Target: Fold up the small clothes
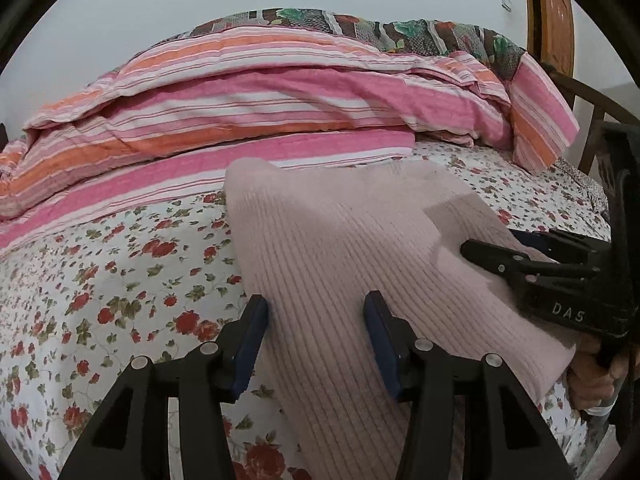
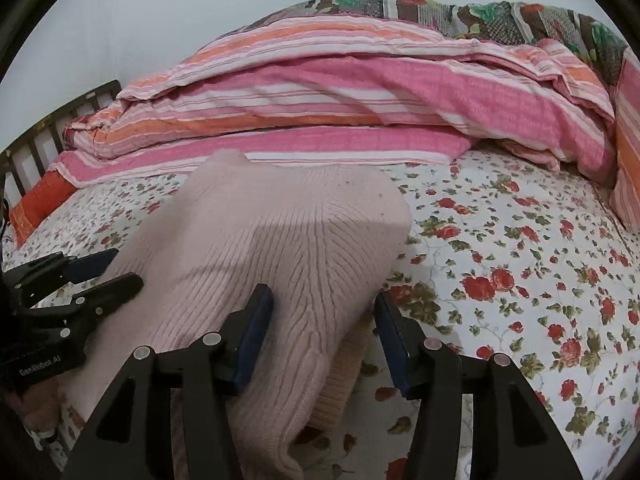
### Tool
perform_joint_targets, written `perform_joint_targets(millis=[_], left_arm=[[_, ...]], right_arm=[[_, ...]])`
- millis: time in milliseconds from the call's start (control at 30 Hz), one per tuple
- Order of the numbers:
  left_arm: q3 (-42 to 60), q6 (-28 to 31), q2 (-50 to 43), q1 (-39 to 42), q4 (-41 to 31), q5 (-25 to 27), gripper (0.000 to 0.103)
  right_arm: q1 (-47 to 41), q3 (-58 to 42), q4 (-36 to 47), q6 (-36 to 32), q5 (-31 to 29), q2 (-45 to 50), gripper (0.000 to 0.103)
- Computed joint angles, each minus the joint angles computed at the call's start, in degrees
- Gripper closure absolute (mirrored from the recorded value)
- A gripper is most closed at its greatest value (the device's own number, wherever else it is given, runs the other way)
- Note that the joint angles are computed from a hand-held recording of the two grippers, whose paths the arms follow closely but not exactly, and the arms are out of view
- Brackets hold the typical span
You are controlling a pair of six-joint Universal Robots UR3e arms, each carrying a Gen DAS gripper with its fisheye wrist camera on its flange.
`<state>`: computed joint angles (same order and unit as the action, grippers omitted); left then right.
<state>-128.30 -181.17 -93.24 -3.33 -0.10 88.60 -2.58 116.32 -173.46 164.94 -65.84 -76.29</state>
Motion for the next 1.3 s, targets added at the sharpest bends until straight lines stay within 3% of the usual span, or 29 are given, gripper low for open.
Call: perform_joint_targets(millis=[133, 233, 300, 467, 567, 667, 767, 867, 1000, 1133, 1167, 1300], left_arm=[[-1.9, -1.3, 1.6, 4.4, -1.0, -6.0, 0.045], [-3.5, -1.7, 5.5, 10.2, -5.6, -14.5, 0.045], [-2.6, -1.7, 7.2, 11.8, -8.8, -16.7, 0.046], [5.1, -1.1, 3.7, 7.9, -10.0, -13.1, 0.049], [12.8, -0.6, -3.3, 3.2, -12.0, -5.3, 0.049], [14.2, 1.5, -7.0, 2.0, -11.0, -2.3, 0.045], [12.2, 1.7, -7.2, 3.9, -9.3, -4.8, 0.039], [12.5, -0.7, -7.5, 6.1, -11.1, -8.4, 0.035], [11.1, -1.1, -7.9, 4.8, -7.9, -6.6, 0.034], [9.7, -1.8, -6.0, 6.2, -8.8, -8.5, 0.034], [8.9, -2.1, -4.5, 7.1, -9.8, -9.7, 0.035], [2.1, -1.4, 4.7, 12.2, -13.3, -16.5, 0.036]], right_arm=[[2.5, -0.3, -1.5, 0.9, -4.5, 0.0, 0.053], [0.2, -1.1, 3.7, 1.0, -0.7, -1.9, 0.052], [-1.6, -2.5, 8.1, 0.3, 2.0, -3.5, 0.051], [-1.1, -6.1, 6.3, 1.9, 1.7, -3.8, 0.051], [1.2, -11.6, 9.1, 2.3, -1.2, 0.6, 0.055], [2.4, -12.4, 7.1, 0.8, -3.4, 5.1, 0.060], [2.3, -12.6, 6.6, 1.2, -3.1, 6.3, 0.061], [4.8, -14.0, 5.4, 2.3, -7.8, 8.0, 0.061], [6.2, -14.9, 5.5, 2.6, -10.4, 8.5, 0.061], [4.8, -15.7, 9.4, 2.5, -8.3, 6.9, 0.058], [4.4, -16.0, 10.7, 2.9, -7.7, 6.2, 0.052], [1.6, -12.6, 13.7, 3.1, -1.5, -0.8, 0.051]])
